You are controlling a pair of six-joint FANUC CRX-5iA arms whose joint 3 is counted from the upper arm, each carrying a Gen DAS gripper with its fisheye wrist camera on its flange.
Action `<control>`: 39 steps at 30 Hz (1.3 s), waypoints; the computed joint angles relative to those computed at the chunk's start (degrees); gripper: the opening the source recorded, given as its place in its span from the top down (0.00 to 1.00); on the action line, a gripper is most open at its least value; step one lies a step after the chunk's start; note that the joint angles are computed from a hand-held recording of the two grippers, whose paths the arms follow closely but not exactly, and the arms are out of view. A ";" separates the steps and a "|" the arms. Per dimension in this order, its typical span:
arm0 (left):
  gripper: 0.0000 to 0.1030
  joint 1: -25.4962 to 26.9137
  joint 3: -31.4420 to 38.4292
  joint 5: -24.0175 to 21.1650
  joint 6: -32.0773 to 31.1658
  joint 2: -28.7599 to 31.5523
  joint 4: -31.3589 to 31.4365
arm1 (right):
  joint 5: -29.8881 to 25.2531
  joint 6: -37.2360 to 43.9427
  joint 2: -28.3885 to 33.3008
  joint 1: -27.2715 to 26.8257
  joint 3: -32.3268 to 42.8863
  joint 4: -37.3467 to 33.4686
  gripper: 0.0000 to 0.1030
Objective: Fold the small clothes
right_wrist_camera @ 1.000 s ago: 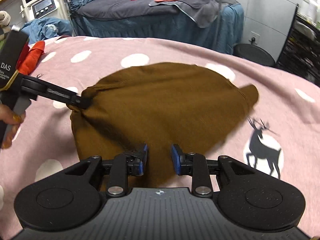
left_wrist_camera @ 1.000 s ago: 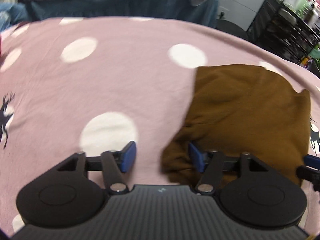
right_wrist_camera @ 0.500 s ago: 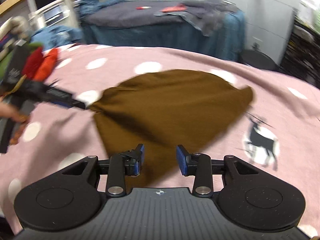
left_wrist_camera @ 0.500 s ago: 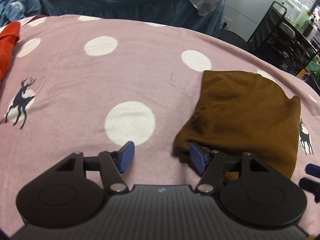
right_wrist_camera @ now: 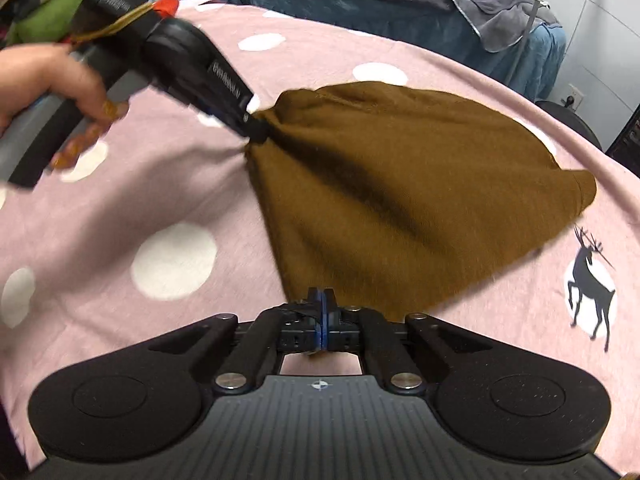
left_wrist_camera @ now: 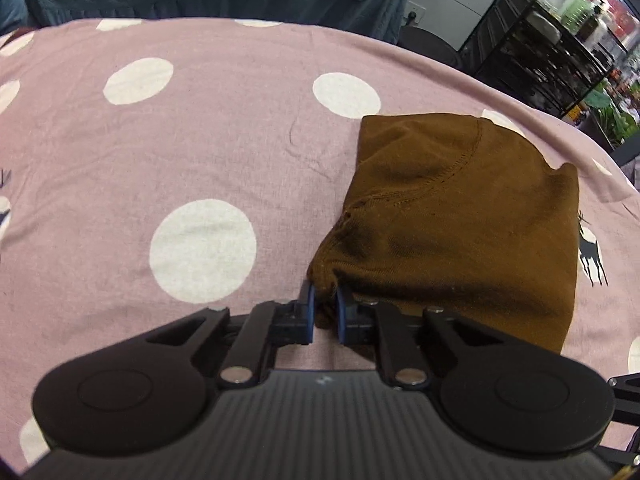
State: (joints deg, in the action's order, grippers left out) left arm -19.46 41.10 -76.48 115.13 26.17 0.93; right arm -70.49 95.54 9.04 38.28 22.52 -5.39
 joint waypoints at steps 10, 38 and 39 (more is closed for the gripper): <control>0.87 3.35 -7.86 -3.09 3.56 -5.02 2.27 | -5.25 -3.70 -3.10 -3.55 -2.28 -4.54 0.64; 0.02 0.70 -27.03 36.27 36.97 -8.50 13.93 | 6.13 -32.20 -1.89 -14.95 -1.99 -14.71 0.05; 0.01 0.71 -27.61 37.11 37.28 -8.71 14.13 | 6.80 -33.05 -1.43 -15.51 -1.62 -15.59 0.05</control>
